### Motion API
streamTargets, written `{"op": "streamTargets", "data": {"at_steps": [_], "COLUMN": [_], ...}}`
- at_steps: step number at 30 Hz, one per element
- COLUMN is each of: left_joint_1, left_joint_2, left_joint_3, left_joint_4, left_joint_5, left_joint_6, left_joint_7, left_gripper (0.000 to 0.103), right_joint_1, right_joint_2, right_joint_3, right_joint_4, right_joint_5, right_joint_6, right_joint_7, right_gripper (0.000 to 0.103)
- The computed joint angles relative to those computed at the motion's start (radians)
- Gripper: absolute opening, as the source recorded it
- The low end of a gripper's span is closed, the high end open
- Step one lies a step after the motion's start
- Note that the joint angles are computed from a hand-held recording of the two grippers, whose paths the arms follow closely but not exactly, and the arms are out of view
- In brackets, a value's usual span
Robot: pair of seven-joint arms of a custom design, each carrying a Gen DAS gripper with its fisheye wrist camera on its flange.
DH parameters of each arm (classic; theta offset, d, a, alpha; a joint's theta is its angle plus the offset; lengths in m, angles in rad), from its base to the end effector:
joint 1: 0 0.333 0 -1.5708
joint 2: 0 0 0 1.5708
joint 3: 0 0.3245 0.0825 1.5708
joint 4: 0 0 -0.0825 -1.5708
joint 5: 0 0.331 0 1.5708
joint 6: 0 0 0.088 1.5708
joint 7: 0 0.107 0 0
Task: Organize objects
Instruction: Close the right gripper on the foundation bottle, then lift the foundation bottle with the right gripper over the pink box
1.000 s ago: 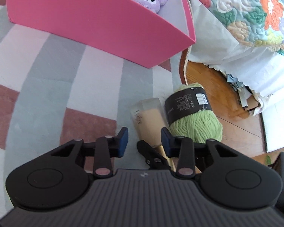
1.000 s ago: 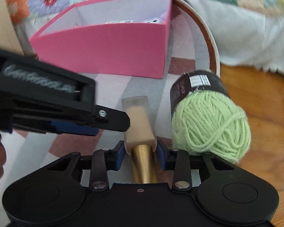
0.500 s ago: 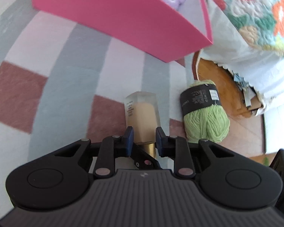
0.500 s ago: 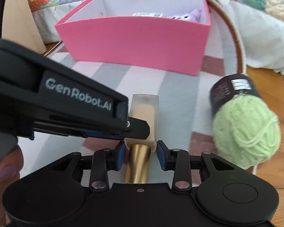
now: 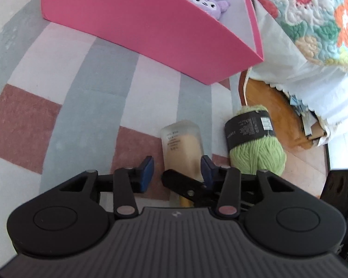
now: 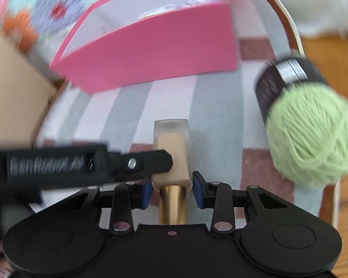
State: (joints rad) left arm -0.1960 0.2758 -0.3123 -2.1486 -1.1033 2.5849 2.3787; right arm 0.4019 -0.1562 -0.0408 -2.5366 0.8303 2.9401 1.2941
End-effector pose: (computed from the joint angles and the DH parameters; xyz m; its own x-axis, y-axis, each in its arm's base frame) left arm 0.4859 -0.2450 0.3350 -0.3889 -0.7144 0.5816 -0.9173 0.2415 -0.3167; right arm 0.4242 0.1087 0.4248 -0.0248 -0.9117 -0.4101 -0.8733 0.2194 -0.4350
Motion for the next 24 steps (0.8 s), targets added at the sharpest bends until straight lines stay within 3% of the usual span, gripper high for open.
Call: {"op": "streamTargets", "data": {"at_steps": [3,6,11,15,19,24], "left_joint_1": [0.009,0.018,0.002,-0.005,-0.007,-0.004], "left_joint_2": [0.015,0.025,0.016,0.001,-0.041,-0.121], "left_joint_3": [0.003,-0.005,-0.001,0.005,0.017,0.046], "left_joint_4": [0.015,0.018,0.010,0.000,-0.031,-0.088], "left_joint_5": [0.008,-0.028,-0.012,0.030,0.091,0.190], "left_joint_6": [-0.042,-0.057,-0.041,-0.043,-0.056,-0.099], "left_joint_7": [-0.008,0.019,0.009,-0.009,-0.039,-0.076], "left_gripper": [0.043,0.038,0.037,0.037,0.037,0.037], "right_joint_1": [0.039,0.032,0.002,-0.007,-0.020,0.009], "right_joint_2": [-0.003,0.007,-0.007,-0.019,-0.050,-0.107], "right_joint_3": [-0.032,-0.025,0.011,0.017,0.028,0.002], "right_joint_4": [-0.006,-0.003,-0.027,-0.041,-0.067,-0.075], "right_joint_5": [0.164,0.244,0.159,0.050,-0.121,-0.199], "right_joint_6": [0.012,0.015,0.029,0.021,-0.014,-0.119], "right_joint_7": [-0.149,-0.258,-0.272,-0.206,-0.088,-0.005], "right_gripper": [0.040,0.040,0.041,0.041,0.041,0.041]}}
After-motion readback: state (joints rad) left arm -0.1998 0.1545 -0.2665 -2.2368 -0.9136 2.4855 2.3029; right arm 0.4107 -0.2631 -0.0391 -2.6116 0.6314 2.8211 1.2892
